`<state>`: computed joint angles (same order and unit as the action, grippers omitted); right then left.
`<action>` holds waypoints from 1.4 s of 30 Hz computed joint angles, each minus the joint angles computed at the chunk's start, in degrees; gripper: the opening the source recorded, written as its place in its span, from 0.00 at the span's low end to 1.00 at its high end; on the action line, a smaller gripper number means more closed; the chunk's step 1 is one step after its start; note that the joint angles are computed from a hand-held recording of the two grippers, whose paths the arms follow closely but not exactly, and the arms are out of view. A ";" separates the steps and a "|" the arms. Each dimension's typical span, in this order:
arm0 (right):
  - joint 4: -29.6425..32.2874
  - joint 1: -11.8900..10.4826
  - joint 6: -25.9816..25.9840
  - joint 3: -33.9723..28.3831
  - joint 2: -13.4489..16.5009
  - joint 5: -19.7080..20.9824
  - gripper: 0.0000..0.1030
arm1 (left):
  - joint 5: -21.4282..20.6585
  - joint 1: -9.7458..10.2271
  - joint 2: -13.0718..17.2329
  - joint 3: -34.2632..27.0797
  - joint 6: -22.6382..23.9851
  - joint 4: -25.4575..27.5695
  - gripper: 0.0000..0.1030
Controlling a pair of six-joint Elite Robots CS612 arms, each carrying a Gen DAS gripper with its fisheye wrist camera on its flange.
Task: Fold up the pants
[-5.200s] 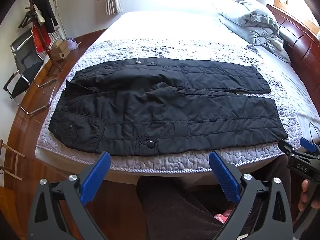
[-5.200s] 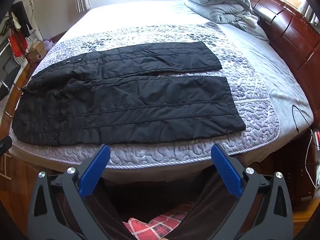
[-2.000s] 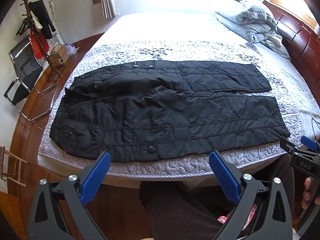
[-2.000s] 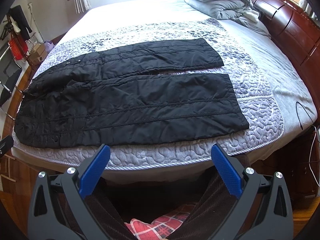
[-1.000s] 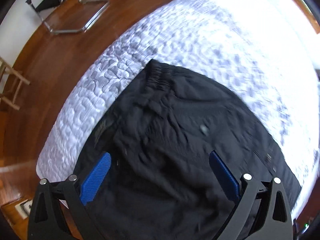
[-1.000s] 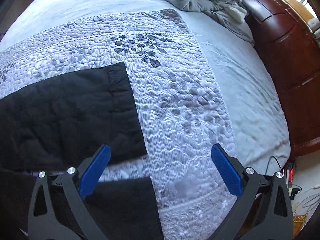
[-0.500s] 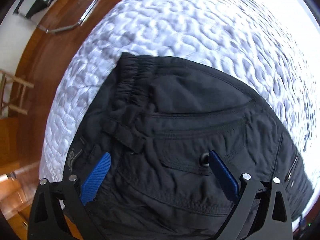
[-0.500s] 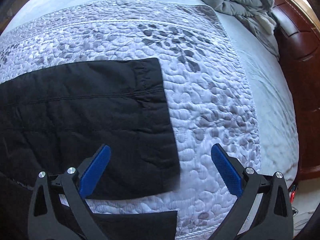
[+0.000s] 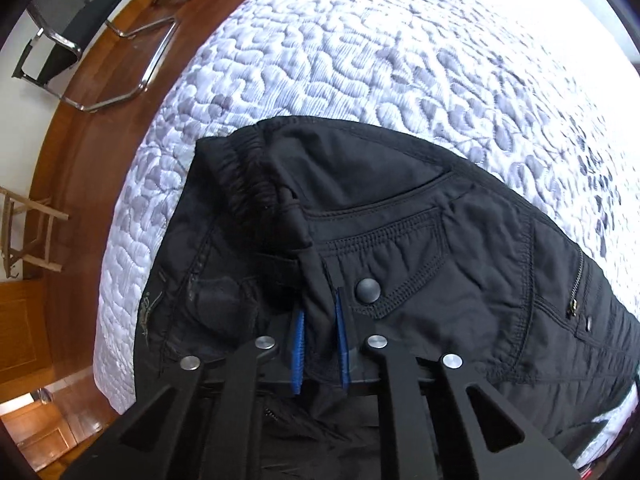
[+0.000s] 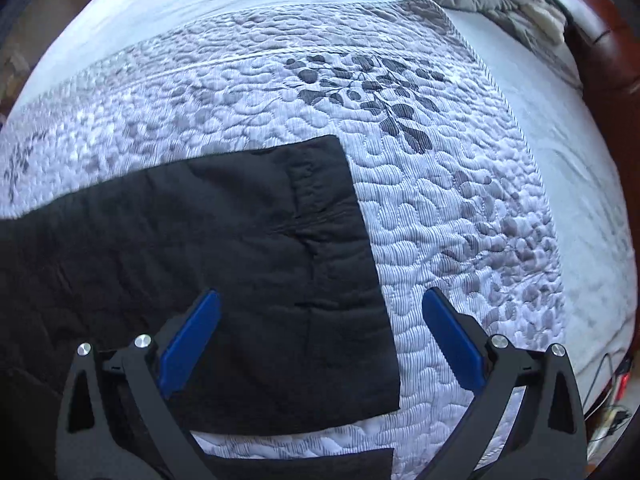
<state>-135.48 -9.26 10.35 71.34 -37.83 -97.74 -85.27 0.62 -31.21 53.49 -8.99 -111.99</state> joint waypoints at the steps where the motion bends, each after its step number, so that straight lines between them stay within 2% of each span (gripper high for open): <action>1: 0.60 -0.45 0.39 -0.75 0.38 0.90 0.97 | -0.47 0.16 -0.17 0.39 0.09 -0.90 0.11; 5: 3.37 -1.76 1.52 -3.74 2.06 2.38 0.97 | -0.62 -0.84 -2.58 3.83 0.46 -3.46 0.11; 7: 3.19 -2.33 1.87 -5.21 3.07 3.76 0.97 | -0.52 -0.73 -3.52 4.96 0.60 -3.85 0.11; 10: 5.26 -2.75 1.09 -8.59 5.12 6.64 0.97 | 0.00 -1.09 -3.69 5.08 0.13 -3.65 0.11; 15: 12.47 -2.05 -0.20 -15.51 9.08 3.89 0.97 | 1.42 -1.09 -2.84 4.43 1.23 -3.47 0.11; 19: 13.02 -1.67 -0.59 -16.83 9.92 3.39 0.95 | 3.55 -1.59 -2.90 4.77 2.47 -3.14 0.11; 20: 13.32 -1.76 -0.82 -16.76 9.80 4.85 0.83 | 4.17 -1.72 -2.69 4.57 2.88 -3.09 0.11; 21: 13.12 -1.80 -0.82 -16.59 9.64 6.33 0.62 | 4.85 -1.98 -2.83 4.91 3.32 -3.40 0.11; 22: 13.04 -1.54 -0.74 -16.47 9.40 5.41 0.55 | 5.33 -2.12 -2.95 5.30 3.72 -4.03 0.11; 23: 12.78 -1.10 -1.35 -16.55 9.31 3.88 0.33 | 5.52 -1.96 -2.82 5.39 4.08 -4.62 0.11; 24: 12.48 -0.74 -2.36 -16.36 8.97 2.92 0.18 | 5.61 -2.23 -3.41 6.41 4.04 -5.75 0.11; 25: 11.70 -0.50 -2.86 -15.83 8.52 2.49 0.13 | 5.45 -2.39 -4.01 7.54 3.98 -7.30 0.11; 26: 10.07 -0.24 -3.41 -14.79 7.74 1.91 0.11 | 5.15 -1.97 -3.79 7.62 4.28 -8.59 0.10; 28: 6.17 -0.02 -3.90 -12.37 6.08 1.45 0.09 | 3.37 -1.75 -5.40 10.71 3.45 -13.52 0.10; 31: -2.83 -0.22 -3.42 -7.09 2.71 3.02 0.09 | 0.61 -0.05 -6.34 12.65 3.82 -19.74 0.09; 35: -18.64 -1.48 -3.09 1.80 -2.40 9.15 0.09 | -3.93 1.09 -9.39 18.38 4.04 -30.51 0.09; 38: -29.51 -2.20 -2.25 8.68 -6.23 13.33 0.09 | -7.27 2.48 -10.54 21.50 5.48 -37.60 0.09; 42: -40.47 -2.94 -2.89 17.92 -11.10 15.65 0.09 | -12.04 4.10 -14.03 28.81 6.07 -47.48 0.09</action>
